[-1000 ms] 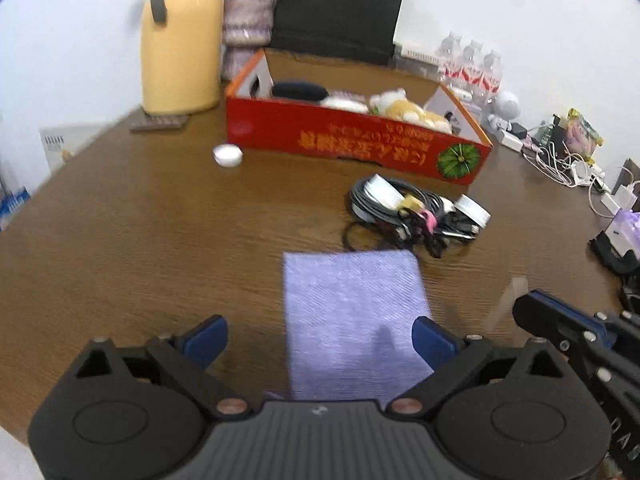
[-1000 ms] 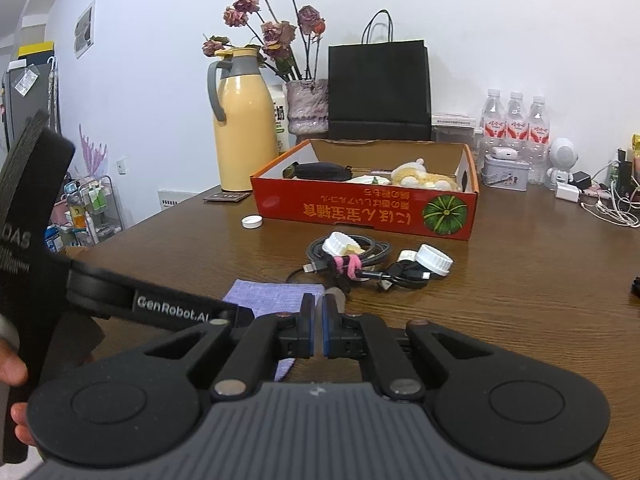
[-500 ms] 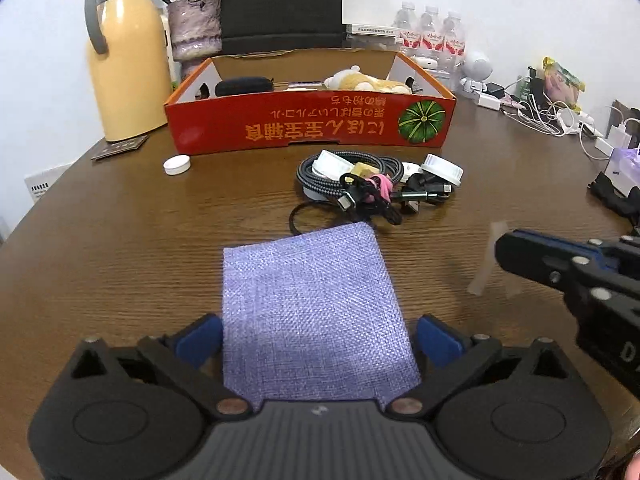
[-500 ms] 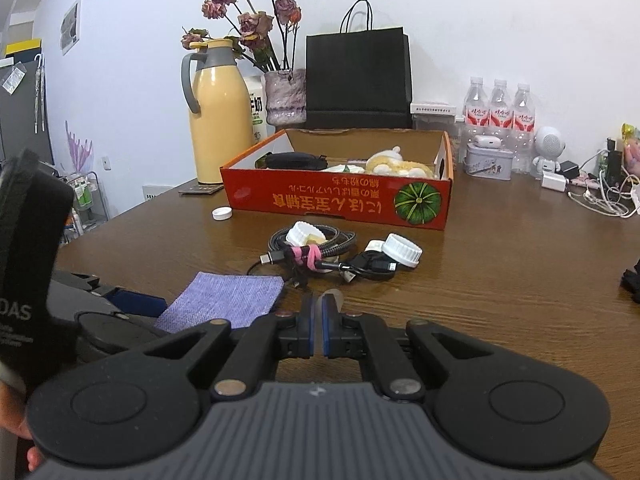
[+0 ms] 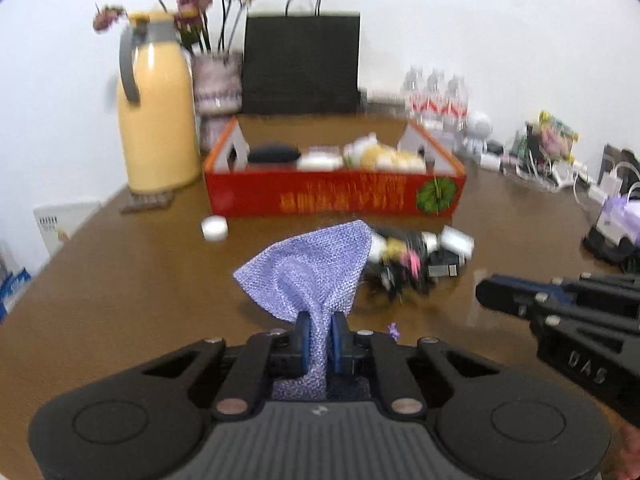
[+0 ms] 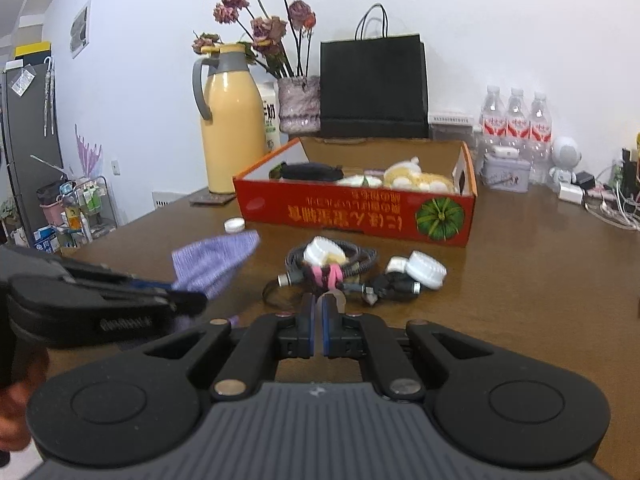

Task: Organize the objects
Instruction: 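Grasp the lavender cloth with the left tool and lift it, then carry the lavender cloth with the left tool into the box and release it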

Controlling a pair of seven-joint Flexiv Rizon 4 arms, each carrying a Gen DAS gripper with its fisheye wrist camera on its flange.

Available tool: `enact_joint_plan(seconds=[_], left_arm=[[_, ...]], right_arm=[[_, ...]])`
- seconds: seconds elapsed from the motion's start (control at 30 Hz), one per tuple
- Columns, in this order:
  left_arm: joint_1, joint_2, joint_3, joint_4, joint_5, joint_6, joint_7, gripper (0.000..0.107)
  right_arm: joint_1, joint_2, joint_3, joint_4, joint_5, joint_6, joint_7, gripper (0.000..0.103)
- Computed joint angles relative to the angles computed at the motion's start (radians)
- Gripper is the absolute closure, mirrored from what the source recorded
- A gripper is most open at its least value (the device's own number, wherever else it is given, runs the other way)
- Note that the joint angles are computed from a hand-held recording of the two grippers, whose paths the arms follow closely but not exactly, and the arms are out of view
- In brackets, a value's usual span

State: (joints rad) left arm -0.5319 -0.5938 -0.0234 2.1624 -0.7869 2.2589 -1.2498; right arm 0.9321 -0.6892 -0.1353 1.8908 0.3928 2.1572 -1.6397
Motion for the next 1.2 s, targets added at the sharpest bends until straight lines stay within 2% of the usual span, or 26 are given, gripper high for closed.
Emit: enact_joint_plan(seconds=[0.13, 0.33, 0.73, 1.07, 1.2], left_arm=[[0.039, 0.009, 0.004, -0.026, 0.057, 0.021, -0.006, 0.097], [0.113, -0.005, 0.004, -0.121, 0.146, 0.003, 0.005, 0.097], [0.233, -0.138, -0.01, -0.411, 0.305, -0.098, 0.008, 0.097], [0.271, -0.297, 0.005, -0.695, 0.315, -0.221, 0.007, 0.097], [0.281, -0.347, 0.016, -0.794, 0.319, -0.283, -0.001, 0.097]], right_arm=[[0.016, -0.009, -0.035, -0.047, 0.006, -0.015, -0.013, 0.099], [0.046, -0.045, -0.114, -0.149, 0.023, -0.06, -0.024, 0.099], [0.036, -0.206, -0.255, -0.435, -0.083, -0.185, 0.068, 0.099], [-0.058, -0.407, -0.315, -0.756, -0.22, -0.29, 0.258, 0.099], [-0.127, -0.474, -0.286, -0.882, -0.292, -0.335, 0.331, 0.099]])
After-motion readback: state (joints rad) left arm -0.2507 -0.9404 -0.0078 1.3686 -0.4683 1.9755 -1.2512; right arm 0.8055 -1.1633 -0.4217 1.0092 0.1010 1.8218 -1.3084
